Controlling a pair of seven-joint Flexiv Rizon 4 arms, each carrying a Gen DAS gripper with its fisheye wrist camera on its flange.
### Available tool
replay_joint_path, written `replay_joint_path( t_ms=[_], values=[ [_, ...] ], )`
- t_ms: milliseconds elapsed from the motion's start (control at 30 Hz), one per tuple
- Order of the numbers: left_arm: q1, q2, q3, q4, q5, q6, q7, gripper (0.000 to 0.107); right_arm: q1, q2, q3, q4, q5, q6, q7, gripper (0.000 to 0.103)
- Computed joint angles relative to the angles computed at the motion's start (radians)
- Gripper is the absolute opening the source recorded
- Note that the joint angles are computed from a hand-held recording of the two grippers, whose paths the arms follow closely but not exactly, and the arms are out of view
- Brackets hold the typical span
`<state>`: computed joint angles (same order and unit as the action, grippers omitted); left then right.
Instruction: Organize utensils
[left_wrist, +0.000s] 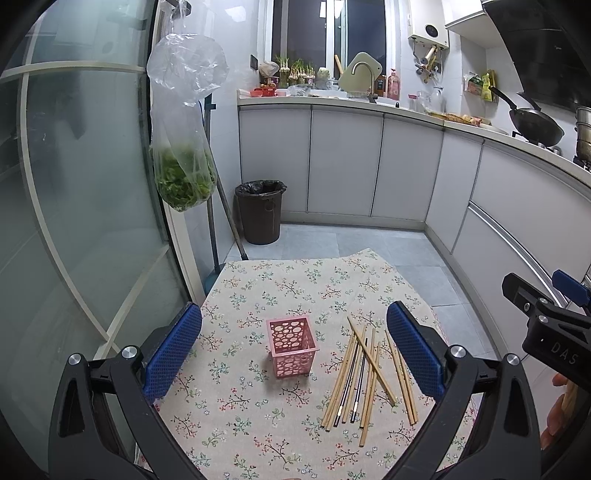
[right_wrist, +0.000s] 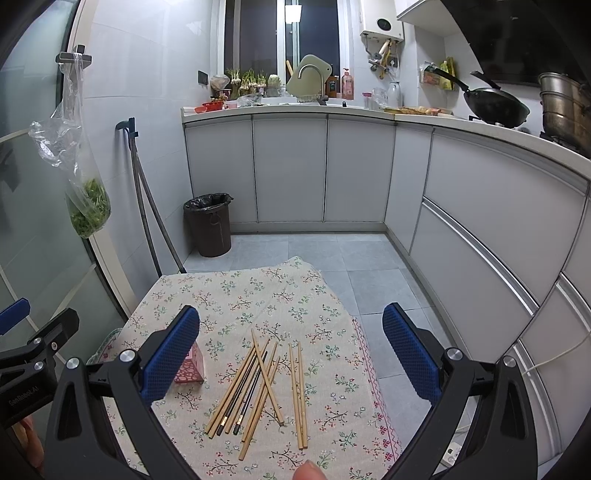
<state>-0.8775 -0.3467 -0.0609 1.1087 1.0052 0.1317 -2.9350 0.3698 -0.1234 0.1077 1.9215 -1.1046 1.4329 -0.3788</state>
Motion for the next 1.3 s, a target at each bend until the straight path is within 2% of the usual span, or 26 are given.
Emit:
replay_joint_path(
  t_ms=[300, 400, 433, 500, 567, 600, 667, 767, 833, 900, 1000, 1033, 1100, 1167, 1300],
  values=[
    [0.002, -0.005, 0.001, -0.007, 0.009, -0.006, 0.019, 0.096, 0.003, -0.01, -0.004, -0.005, -0.009, -0.011, 0.001, 0.097],
    [0.005, 0.002, 0.009, 0.018, 0.042, 0.044, 0.012, 0.096, 0.006, -0.022, -0.004, -0.014, 0.004, -0.032, -0.013, 0.097],
    [0.021, -0.001, 0.006, 0.021, 0.028, 0.067, 0.04, 0.096, 0.008, -0.03, 0.003, -0.021, 0.039, -0.047, -0.041, 0.097],
    [0.05, -0.013, 0.002, 0.012, -0.026, 0.078, 0.081, 0.096, 0.009, -0.05, 0.029, -0.04, 0.169, -0.08, -0.147, 0.097],
    [0.096, -0.018, 0.0, 0.024, -0.099, 0.147, 0.108, 0.096, 0.015, -0.078, 0.048, -0.076, 0.297, -0.121, -0.248, 0.097],
    [0.124, -0.026, -0.002, 0.026, -0.144, 0.188, 0.136, 0.096, 0.022, -0.087, 0.041, -0.084, 0.322, -0.122, -0.265, 0.097],
    [0.155, -0.061, -0.002, 0.0, -0.212, 0.212, 0.193, 0.096, 0.029, -0.122, 0.042, -0.119, 0.4, -0.133, -0.327, 0.097],
    [0.191, -0.129, 0.002, -0.057, -0.311, 0.259, 0.264, 0.096, 0.026, -0.205, 0.083, -0.236, 0.581, -0.264, -0.507, 0.097],
    [0.241, -0.177, -0.018, -0.083, -0.419, 0.319, 0.343, 0.096, 0.033, -0.255, 0.082, -0.302, 0.649, -0.33, -0.571, 0.097],
    [0.286, -0.236, -0.04, -0.11, -0.519, 0.383, 0.41, 0.096, 0.043, -0.29, 0.055, -0.331, 0.682, -0.352, -0.591, 0.097],
    [0.294, -0.336, -0.024, -0.205, -0.58, 0.364, 0.459, 0.096, 0.024, -0.336, 0.041, -0.352, 0.754, -0.352, -0.611, 0.097],
    [0.299, -0.372, -0.018, -0.236, -0.601, 0.359, 0.473, 0.094, 0.0, -0.362, 0.062, -0.383, 0.81, -0.381, -0.646, 0.097],
    [0.316, -0.451, -0.021, -0.308, -0.634, 0.328, 0.498, 0.082, -0.023, -0.404, 0.073, -0.439, 0.883, -0.429, -0.679, 0.097],
    [0.327, -0.495, -0.004, -0.326, -0.701, 0.337, 0.52, 0.065, -0.03, -0.444, 0.065, -0.491, 0.915, -0.463, -0.702, 0.097],
    [0.349, -0.594, 0.017, -0.394, -0.796, 0.332, 0.533, 0.05, -0.028, -0.5, 0.06, -0.556, 0.945, -0.509, -0.755, 0.097]
  ],
)
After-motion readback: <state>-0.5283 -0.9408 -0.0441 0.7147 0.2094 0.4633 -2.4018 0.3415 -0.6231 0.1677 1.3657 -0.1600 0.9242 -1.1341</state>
